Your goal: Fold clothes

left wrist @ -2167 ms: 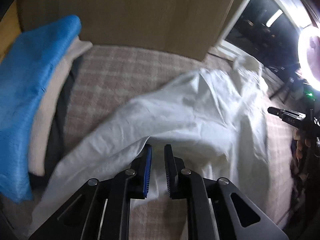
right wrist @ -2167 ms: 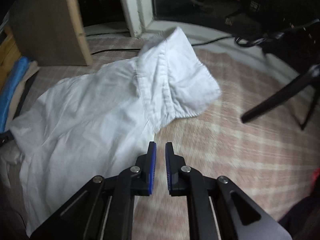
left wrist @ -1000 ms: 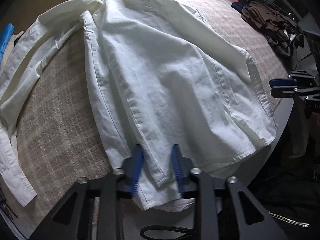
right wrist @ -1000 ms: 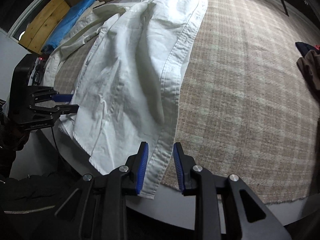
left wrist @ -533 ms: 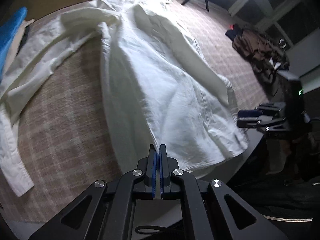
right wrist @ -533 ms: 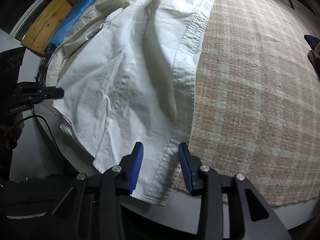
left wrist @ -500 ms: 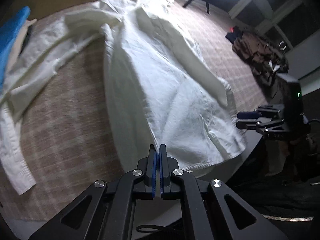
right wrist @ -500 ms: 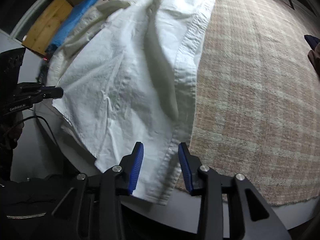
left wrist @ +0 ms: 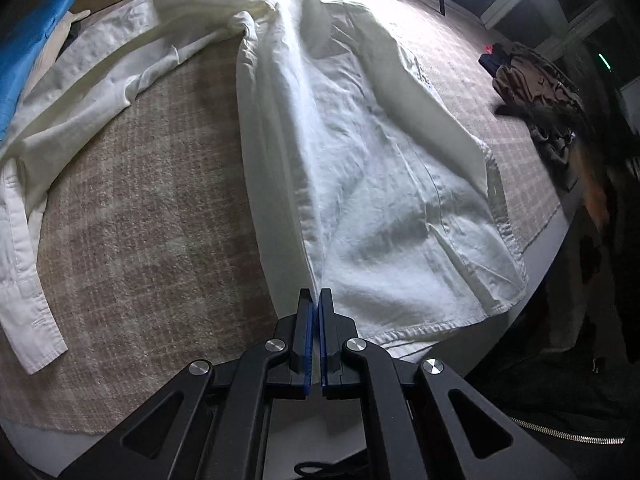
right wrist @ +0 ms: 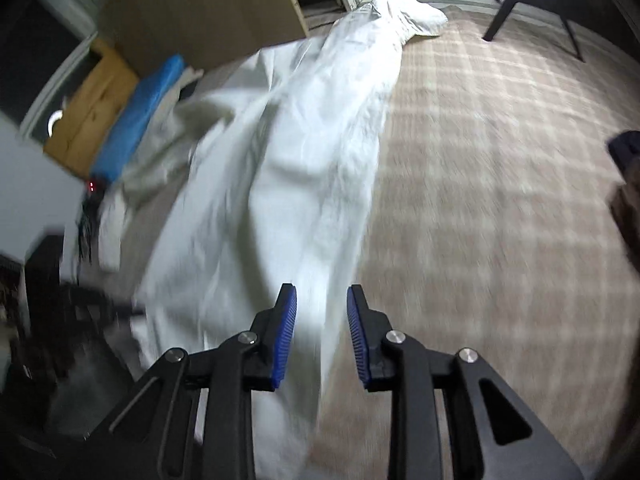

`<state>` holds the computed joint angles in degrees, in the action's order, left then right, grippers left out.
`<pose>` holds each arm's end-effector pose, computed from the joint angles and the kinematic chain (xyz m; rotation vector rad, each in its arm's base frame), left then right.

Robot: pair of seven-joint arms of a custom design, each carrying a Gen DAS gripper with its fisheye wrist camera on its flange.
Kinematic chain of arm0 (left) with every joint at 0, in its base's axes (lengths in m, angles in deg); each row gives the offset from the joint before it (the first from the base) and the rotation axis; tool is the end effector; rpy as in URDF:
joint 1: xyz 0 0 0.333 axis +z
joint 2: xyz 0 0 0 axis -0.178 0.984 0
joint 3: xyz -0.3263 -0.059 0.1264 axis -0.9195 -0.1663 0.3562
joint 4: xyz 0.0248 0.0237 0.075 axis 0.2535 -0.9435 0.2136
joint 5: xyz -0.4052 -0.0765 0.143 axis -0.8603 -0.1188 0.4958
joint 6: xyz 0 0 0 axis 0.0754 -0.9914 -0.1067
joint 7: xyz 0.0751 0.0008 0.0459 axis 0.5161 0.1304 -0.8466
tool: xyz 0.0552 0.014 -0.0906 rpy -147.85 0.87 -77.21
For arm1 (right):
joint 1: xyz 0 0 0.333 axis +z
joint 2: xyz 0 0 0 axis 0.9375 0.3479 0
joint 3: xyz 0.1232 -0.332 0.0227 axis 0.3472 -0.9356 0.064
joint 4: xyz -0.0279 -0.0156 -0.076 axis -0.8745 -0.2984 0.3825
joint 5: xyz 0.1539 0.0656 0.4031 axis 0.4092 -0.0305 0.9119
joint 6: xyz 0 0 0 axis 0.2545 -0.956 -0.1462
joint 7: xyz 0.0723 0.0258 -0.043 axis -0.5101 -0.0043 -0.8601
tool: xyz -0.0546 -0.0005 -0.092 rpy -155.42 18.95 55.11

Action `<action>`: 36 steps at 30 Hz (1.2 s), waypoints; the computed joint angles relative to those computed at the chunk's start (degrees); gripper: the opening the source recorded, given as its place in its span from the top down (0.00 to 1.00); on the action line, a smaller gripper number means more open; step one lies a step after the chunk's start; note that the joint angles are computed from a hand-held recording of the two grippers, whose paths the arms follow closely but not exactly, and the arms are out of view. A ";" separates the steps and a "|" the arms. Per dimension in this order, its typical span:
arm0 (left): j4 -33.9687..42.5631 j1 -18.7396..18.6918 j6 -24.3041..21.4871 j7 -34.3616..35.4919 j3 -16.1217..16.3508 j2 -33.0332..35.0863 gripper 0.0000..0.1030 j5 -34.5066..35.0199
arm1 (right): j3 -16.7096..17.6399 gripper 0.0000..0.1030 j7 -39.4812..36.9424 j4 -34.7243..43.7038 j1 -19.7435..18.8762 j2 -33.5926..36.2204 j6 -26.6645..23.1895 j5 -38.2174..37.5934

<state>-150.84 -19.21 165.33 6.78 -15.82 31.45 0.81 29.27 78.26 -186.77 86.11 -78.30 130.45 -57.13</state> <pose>0.3595 -0.0755 0.4240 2.2544 -2.0602 0.5447 0.5892 0.2732 0.4529 -2.5118 0.8744 0.2734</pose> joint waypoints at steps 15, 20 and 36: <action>1.12 -0.37 1.00 -2.71 -0.99 3.22 0.98 0.79 | 3.96 0.74 12.54 25.40 0.67 21.56 -5.23 -3.77; 1.75 -0.56 1.45 -3.30 -1.34 4.43 0.98 0.66 | 3.96 0.79 11.20 26.68 2.25 22.20 -3.65 -7.44; 3.41 -1.66 2.73 -4.49 -2.14 7.92 0.97 -0.31 | 1.81 0.98 8.12 27.09 5.34 22.38 3.73 -19.66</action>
<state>-147.43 -20.87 168.06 2.30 -17.96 39.37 0.51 31.08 86.38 -159.68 91.44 -55.93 134.18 -76.79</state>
